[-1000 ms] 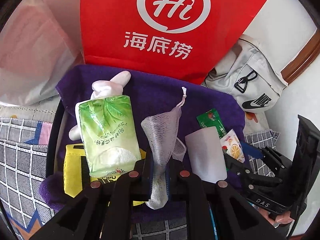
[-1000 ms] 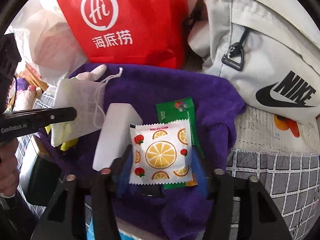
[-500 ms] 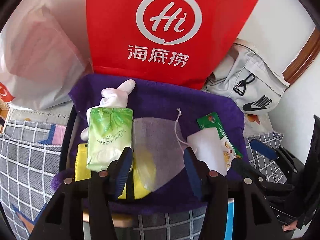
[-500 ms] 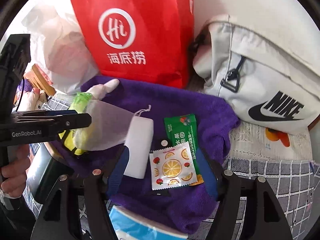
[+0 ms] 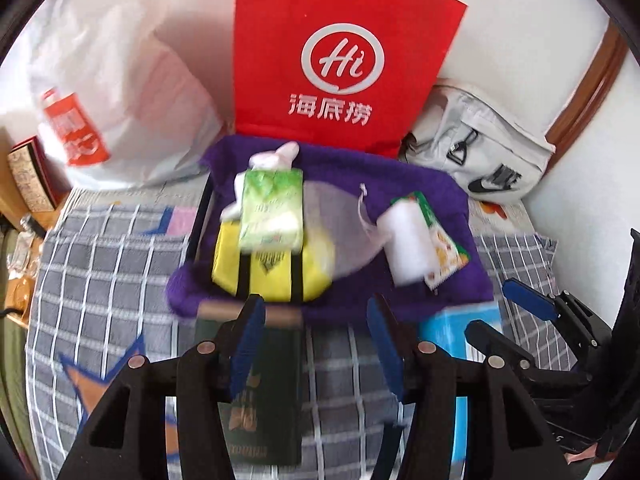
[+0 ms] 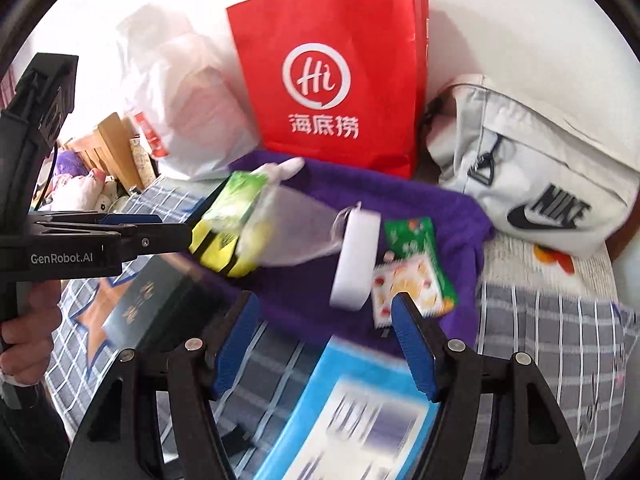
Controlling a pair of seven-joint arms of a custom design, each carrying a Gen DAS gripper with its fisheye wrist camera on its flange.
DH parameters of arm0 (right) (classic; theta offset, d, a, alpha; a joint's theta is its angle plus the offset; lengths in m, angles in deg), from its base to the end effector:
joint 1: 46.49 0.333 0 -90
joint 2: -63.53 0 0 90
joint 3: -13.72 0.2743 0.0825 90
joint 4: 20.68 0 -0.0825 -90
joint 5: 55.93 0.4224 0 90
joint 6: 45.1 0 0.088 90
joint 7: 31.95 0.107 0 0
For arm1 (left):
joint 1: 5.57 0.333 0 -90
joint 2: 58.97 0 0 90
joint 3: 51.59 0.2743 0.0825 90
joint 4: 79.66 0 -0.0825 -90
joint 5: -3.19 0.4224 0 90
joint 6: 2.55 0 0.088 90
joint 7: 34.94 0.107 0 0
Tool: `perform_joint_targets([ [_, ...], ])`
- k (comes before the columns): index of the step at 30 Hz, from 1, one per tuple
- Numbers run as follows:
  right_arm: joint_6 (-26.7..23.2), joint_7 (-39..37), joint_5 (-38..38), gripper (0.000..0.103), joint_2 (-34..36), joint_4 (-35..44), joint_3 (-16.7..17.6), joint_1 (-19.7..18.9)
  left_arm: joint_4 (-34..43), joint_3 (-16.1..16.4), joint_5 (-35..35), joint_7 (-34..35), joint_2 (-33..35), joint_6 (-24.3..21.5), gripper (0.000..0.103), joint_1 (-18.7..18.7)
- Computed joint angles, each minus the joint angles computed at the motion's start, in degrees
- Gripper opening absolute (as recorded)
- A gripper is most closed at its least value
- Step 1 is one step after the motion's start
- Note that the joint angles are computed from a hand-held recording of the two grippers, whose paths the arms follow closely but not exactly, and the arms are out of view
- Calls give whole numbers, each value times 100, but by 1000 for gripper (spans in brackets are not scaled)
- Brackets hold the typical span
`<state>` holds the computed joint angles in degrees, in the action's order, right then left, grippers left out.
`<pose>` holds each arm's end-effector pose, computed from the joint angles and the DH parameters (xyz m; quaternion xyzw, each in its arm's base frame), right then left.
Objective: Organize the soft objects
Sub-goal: 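Withdraw both tools toward the black watch strap on the bed cover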
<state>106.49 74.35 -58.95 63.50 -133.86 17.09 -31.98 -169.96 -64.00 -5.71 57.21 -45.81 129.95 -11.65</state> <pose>0.6073 0.1974 0.4880 -0.6890 0.6455 -0.1713 0.2817 0.6677 -0.2129 0.5162 -0.5846 0.7658 -0.2564 0.0777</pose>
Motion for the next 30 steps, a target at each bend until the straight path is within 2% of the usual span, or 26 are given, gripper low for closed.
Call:
perform_joint_targets([
  [5,124,313,215,65,-853,-924,179,69,-1376,73,-299,370,-1081,304,51,67],
  [11,98,584,279,46,-1610,-1718,506,167,-2590,352,-457,468,-2049,589,51,-59],
  [14,31,621,320,33,-1823,-1945,637,267,-3055,500,-573,575,-2417,627,51,-140],
  [19,-45,843,409,31,-1892,-2144,819,413,-3705,735,-747,694,-2861,773,51,-232],
  [22,-15,1175,274,21,-1805,-2191,952,425,-3985,855,-872,813,-2985,834,51,-267],
  [28,15,1754,-37,22,-1424,-2000,1002,468,-4366,1010,-1056,1009,-3106,923,51,-264],
  [30,7,2273,-471,22,-1314,-1924,1105,364,-4424,1042,-1095,1027,-3117,944,51,-246],
])
